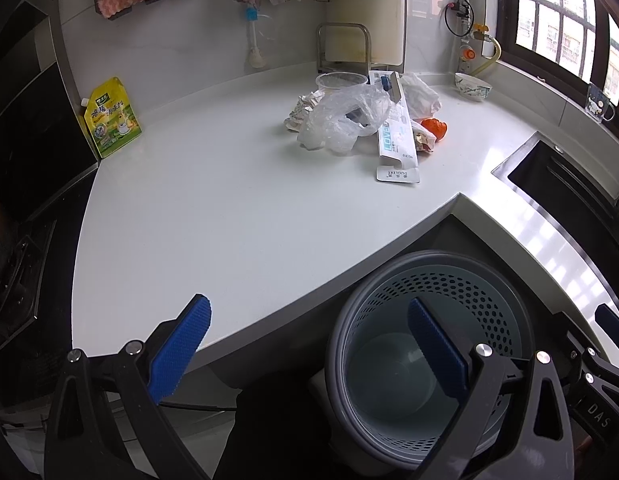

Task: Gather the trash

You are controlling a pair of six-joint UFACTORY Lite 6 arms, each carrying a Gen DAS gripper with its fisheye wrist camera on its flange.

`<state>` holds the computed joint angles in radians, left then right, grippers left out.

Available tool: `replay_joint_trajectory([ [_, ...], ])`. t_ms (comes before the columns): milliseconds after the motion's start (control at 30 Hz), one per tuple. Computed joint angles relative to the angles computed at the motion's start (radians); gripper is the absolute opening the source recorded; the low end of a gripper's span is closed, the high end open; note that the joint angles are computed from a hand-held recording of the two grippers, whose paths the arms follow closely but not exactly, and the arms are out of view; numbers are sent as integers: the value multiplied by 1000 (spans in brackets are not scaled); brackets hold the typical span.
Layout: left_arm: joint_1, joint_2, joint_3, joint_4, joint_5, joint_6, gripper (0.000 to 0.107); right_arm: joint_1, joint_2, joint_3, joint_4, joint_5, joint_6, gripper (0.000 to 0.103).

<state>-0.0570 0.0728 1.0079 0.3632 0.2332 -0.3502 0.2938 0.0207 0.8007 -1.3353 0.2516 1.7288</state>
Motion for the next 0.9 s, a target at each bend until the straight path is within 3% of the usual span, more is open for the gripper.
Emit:
replay_joint_trajectory([
  [200,-4,1,0,15,2,-17,97,-3,-6,-11,-28,-4,29,88],
  [367,-4,4,11,8,9,-11,97,-8,-8,13,64,-2,-71,88],
  [900,-13,-3,-2,45,7,-49,97,-15,-10,27,114,-6,-133,88],
])
